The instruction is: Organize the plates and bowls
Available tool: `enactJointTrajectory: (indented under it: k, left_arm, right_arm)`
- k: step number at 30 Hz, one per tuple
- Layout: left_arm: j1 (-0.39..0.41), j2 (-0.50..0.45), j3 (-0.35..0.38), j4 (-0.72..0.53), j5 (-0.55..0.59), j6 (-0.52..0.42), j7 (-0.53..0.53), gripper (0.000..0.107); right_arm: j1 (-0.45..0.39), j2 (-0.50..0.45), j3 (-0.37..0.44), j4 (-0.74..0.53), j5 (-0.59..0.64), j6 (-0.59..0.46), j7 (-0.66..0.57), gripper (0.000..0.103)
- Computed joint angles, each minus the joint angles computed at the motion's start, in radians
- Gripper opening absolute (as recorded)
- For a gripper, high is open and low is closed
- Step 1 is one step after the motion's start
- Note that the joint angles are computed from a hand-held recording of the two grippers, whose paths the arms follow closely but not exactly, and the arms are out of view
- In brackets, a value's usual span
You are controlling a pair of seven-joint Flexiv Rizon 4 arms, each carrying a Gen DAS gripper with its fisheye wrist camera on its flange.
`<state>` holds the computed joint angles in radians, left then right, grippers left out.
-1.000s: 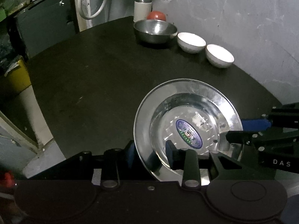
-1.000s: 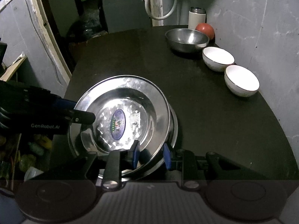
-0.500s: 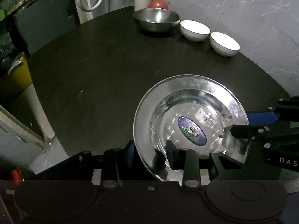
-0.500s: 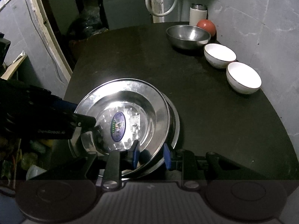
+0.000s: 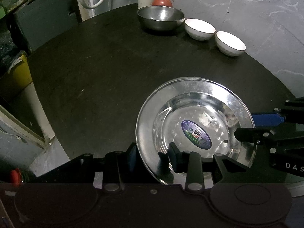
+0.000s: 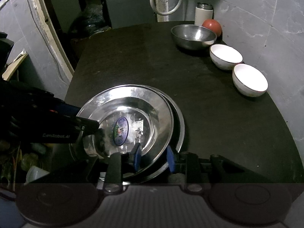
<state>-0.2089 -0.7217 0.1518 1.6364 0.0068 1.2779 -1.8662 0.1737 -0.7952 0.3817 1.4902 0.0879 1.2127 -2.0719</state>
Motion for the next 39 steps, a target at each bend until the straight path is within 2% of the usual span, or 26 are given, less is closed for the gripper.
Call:
enactJointTrajectory:
  k: [26,30,34,39]
  left_arm:
    - [0.003,0.001,0.0,0.01,-0.006,0.015,0.003,0.042]
    - [0.002,0.0,0.004,0.009,-0.005,0.017,-0.001,0.048]
    - [0.003,0.0,0.007,0.013,-0.005,0.035,-0.007,0.059]
    - [-0.002,0.004,0.02,0.02,-0.004,0.054,-0.016,0.069]
  right_arm:
    - [0.0,0.002,0.006,0.008,-0.003,0.009,-0.001,0.044]
    - [-0.003,0.0,0.007,0.001,0.001,0.003,-0.005,0.047]
    - [-0.003,-0.002,0.008,-0.002,0.005,0.003,-0.007,0.05]
    - [-0.008,-0.005,0.014,-0.009,0.012,0.006,-0.015,0.059]
